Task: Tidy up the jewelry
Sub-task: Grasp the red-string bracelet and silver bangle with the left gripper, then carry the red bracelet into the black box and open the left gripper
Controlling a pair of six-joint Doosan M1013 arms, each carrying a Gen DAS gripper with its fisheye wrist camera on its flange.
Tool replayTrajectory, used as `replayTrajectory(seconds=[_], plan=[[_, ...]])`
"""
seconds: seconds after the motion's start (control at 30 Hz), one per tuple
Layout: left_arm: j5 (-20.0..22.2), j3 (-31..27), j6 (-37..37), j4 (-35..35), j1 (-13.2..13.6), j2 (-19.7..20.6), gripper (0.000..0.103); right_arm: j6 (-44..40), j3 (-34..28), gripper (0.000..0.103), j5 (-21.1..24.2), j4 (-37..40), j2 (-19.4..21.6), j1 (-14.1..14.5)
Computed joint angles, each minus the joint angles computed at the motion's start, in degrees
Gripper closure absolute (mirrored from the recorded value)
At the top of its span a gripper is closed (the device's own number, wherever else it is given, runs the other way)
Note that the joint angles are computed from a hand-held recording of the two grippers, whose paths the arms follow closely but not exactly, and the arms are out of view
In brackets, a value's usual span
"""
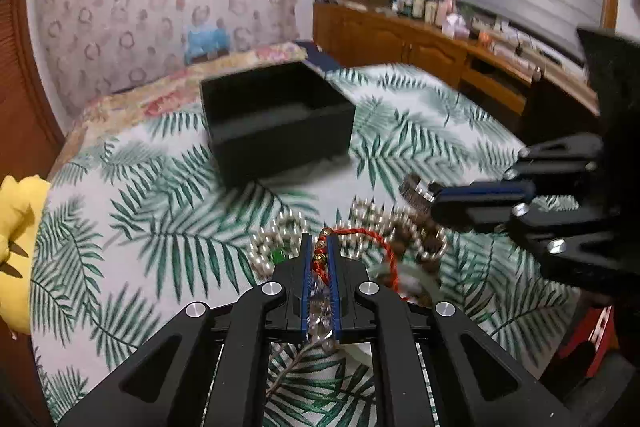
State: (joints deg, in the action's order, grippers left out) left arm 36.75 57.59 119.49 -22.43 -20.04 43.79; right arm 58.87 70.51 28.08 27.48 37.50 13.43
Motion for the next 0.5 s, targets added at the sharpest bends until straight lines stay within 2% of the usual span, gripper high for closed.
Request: replayTrajectory(seconds=[0.2, 0.5], plan=[[-3.3, 0.5, 2.0, -3.8, 0.7, -1.0, 0.097, 0.7, -2.5, 0.098, -0.1, -2.1, 0.9, -0.2], [-5.9, -1.4, -1.2, -1.5, 1.5, -0.5, 0.097, 1.3, -10.1, 0.098, 1.0, -3.1, 4.4, -0.8]])
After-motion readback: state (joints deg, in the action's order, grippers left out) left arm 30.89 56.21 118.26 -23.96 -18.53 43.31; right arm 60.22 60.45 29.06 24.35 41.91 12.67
